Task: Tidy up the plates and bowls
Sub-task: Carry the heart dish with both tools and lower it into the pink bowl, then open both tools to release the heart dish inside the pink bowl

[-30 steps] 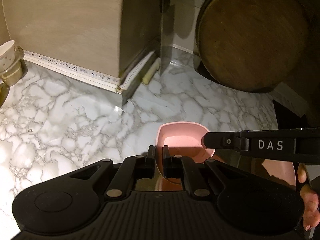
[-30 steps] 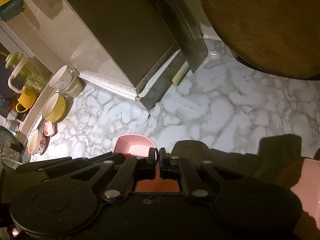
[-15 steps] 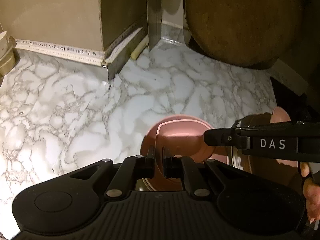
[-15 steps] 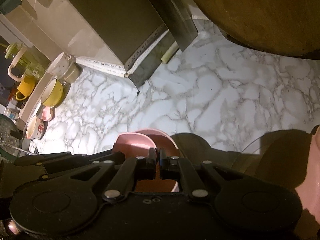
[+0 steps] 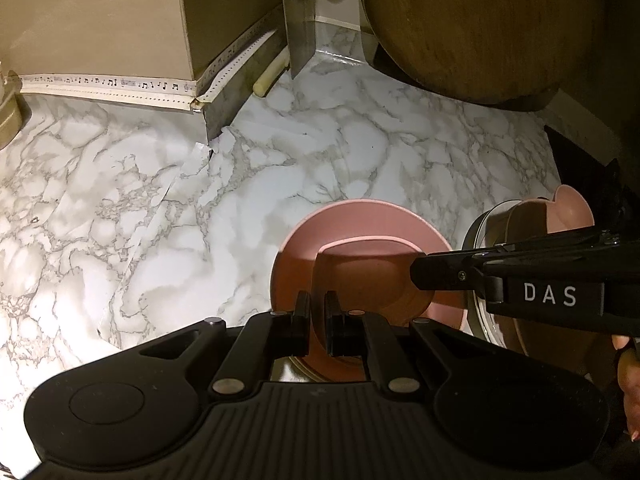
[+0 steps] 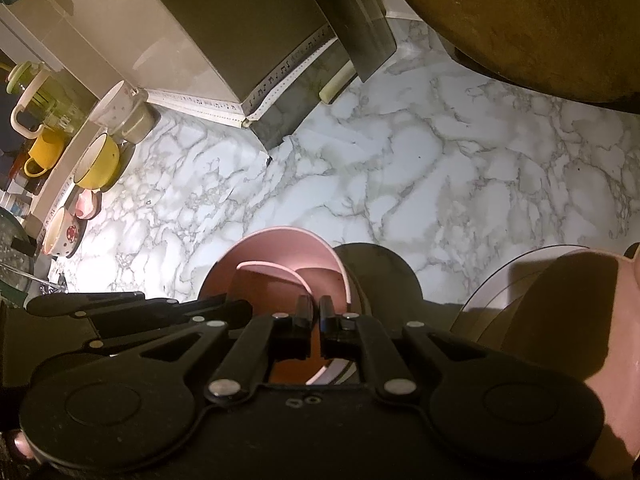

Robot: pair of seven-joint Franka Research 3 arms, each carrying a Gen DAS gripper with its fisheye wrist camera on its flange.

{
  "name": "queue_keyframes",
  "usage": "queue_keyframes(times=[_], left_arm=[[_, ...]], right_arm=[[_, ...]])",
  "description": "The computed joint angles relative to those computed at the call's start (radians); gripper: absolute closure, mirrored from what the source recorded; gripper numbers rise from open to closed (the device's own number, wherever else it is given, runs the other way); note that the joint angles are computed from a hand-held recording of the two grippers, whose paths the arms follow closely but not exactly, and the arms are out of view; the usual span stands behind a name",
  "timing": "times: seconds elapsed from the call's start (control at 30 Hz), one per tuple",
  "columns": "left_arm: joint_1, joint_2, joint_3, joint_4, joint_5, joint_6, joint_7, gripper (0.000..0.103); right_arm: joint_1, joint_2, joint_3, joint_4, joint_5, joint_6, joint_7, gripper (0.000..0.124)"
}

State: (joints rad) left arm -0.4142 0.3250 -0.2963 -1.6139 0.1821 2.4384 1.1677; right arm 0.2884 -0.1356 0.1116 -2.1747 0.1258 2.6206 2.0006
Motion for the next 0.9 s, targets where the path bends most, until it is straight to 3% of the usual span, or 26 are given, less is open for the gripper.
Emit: queue_keyframes(times=[0.57,0.9], left_arm=[[-0.015,0.037,0.006,0.043,0.025,-0.036,0.005,0.096],[-0.026,-0.027,0.017,-0.035,0.087,0.033,-0.049,0.096]], right_arm=[[-0.005,-0.021,-0.001,-0.012,0.003,0.017,0.007,0.110],[-0.019,-0.081,0.010,-0.054,-0.034,0.028,0.002,0.101]])
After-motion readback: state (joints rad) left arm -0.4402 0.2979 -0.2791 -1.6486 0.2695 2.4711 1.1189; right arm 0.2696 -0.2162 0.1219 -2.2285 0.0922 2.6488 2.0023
